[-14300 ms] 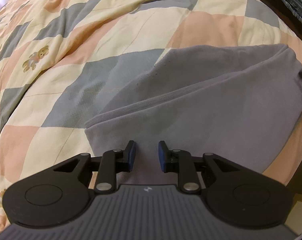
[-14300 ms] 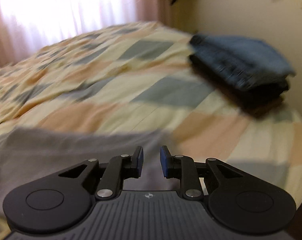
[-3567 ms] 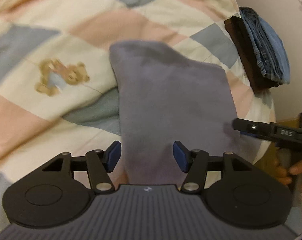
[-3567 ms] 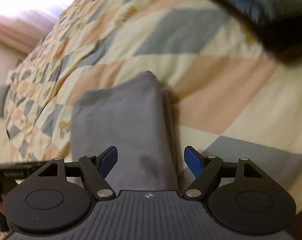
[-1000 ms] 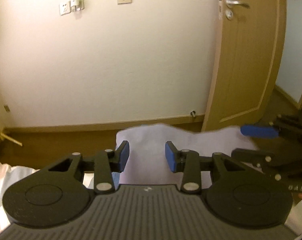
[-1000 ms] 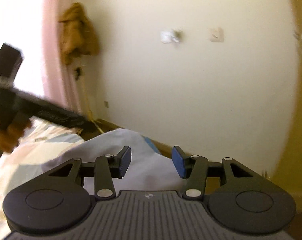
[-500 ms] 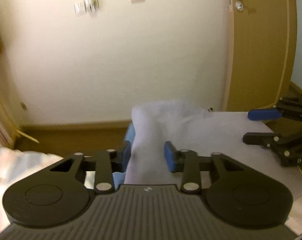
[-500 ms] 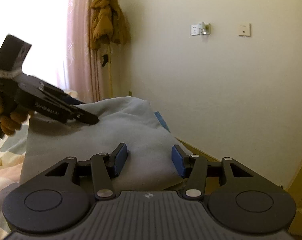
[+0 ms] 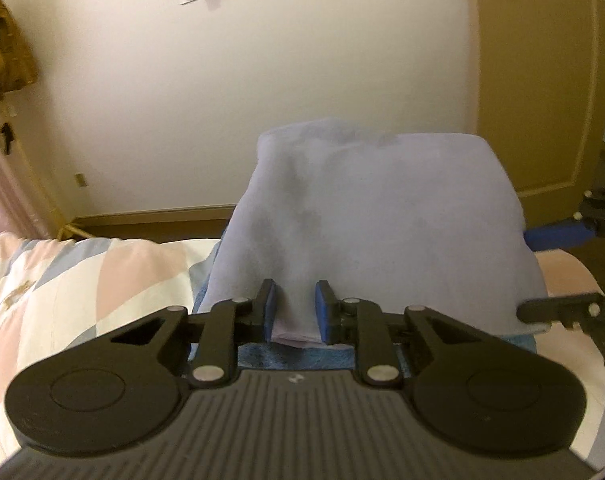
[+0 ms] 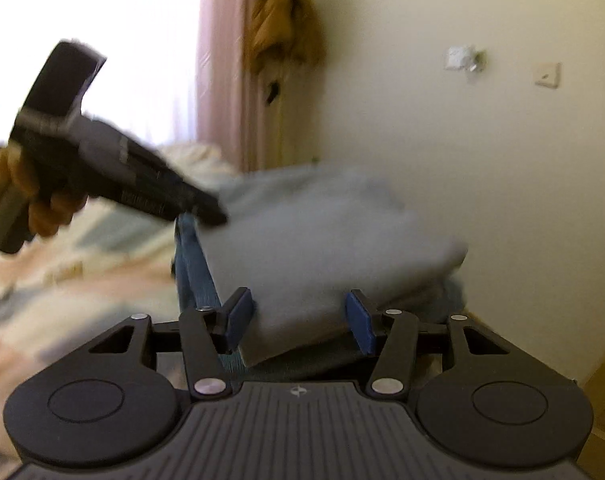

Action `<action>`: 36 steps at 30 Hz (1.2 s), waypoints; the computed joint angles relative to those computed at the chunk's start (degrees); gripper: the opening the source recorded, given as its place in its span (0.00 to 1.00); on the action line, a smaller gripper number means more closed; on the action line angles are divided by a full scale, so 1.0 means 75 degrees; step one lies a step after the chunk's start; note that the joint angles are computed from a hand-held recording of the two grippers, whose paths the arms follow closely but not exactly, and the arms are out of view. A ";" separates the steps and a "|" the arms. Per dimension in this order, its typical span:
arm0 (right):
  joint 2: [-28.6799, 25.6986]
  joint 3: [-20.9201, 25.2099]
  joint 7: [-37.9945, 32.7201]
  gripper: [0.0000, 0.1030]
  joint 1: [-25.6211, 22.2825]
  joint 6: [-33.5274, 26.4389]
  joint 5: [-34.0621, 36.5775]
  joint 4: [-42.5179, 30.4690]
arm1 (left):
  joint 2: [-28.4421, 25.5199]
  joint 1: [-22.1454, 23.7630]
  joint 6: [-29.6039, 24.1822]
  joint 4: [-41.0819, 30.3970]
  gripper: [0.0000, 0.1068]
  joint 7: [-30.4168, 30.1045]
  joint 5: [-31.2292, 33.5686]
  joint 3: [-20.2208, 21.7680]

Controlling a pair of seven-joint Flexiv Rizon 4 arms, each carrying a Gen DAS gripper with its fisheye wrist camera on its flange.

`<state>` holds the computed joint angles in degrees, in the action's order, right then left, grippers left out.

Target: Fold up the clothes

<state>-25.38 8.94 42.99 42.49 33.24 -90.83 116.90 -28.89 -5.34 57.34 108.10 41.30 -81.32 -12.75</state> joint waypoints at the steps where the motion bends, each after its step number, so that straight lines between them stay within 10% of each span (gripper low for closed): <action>1: 0.0034 -0.0010 0.0063 0.52 -0.0065 0.0121 -0.0072 0.0036 | 0.0112 -0.0080 0.0166 0.0076 0.17 -0.0191 -0.0022 0.0023; 9: 0.1030 0.0421 -0.0186 0.55 -0.0159 0.0063 0.1136 0.0221 | 0.1629 -0.0599 0.1492 0.1148 0.32 -0.2226 0.0622 0.0529; 18: 0.1874 0.0992 0.0055 0.76 0.0252 -0.0612 0.3397 -0.0255 | 0.3442 -0.0071 -0.0147 0.1952 0.55 -0.6064 0.3725 0.1588; 36: 0.0244 0.0734 0.0035 0.98 0.2888 -0.4955 0.5384 -0.4772 | 0.5070 0.1382 -0.3347 0.1448 0.86 -0.5596 0.5336 0.3062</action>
